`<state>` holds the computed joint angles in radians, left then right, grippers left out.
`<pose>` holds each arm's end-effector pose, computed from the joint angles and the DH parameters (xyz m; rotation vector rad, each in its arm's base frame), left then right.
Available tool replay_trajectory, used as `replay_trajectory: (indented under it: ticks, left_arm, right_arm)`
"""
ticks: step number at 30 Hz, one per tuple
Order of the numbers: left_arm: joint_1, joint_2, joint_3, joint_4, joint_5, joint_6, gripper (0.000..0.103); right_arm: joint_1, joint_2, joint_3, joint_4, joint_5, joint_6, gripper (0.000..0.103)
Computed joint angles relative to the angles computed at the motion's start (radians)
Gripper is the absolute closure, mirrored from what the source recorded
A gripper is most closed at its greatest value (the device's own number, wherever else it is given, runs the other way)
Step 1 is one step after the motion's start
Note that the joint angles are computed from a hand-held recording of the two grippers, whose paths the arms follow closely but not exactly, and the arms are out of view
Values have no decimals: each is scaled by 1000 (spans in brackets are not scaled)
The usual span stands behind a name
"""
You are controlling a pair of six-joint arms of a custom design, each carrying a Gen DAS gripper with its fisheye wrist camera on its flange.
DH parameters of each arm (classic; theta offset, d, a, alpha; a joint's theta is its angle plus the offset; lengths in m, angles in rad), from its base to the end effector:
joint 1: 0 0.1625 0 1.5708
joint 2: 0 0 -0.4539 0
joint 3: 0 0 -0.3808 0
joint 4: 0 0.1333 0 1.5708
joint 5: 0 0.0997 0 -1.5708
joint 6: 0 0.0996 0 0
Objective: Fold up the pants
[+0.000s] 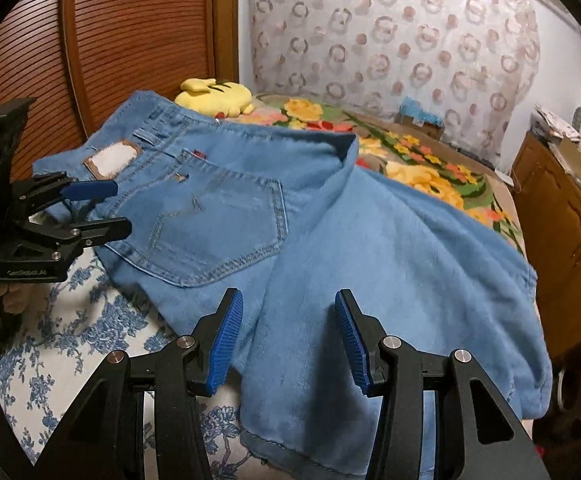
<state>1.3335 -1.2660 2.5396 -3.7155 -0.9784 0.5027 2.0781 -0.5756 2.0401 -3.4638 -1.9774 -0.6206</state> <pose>0.0954 -0.4090 0.2544 0.5235 2.2467 -0.9613 0.3492 -0.4350 -0.0109 1.3223 -2.3142 0.5474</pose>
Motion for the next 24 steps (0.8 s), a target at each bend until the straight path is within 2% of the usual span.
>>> replay_trajectory:
  ticks: [6,8,10,19,24]
  left_arm:
    - [4,13,4,-17,-2,18,35]
    - [2,9,3,-10,-3,15,35]
    - [1,8,4,-9,-5,10,35]
    - [-5,10,11,-26,-10,7,35]
    - [-3,9,10,-25,-10,10,35]
  right_arm:
    - [-10,-8,-22,66,0,7,73]
    - [-8,-6,-31,65,-13,-3,92]
    - [-19,-23,-24,66,9,1,98]
    - [-15,-31,-60,-58,-53,-89,100]
    - [-24,-8,-151,-85,-111,-138,100]
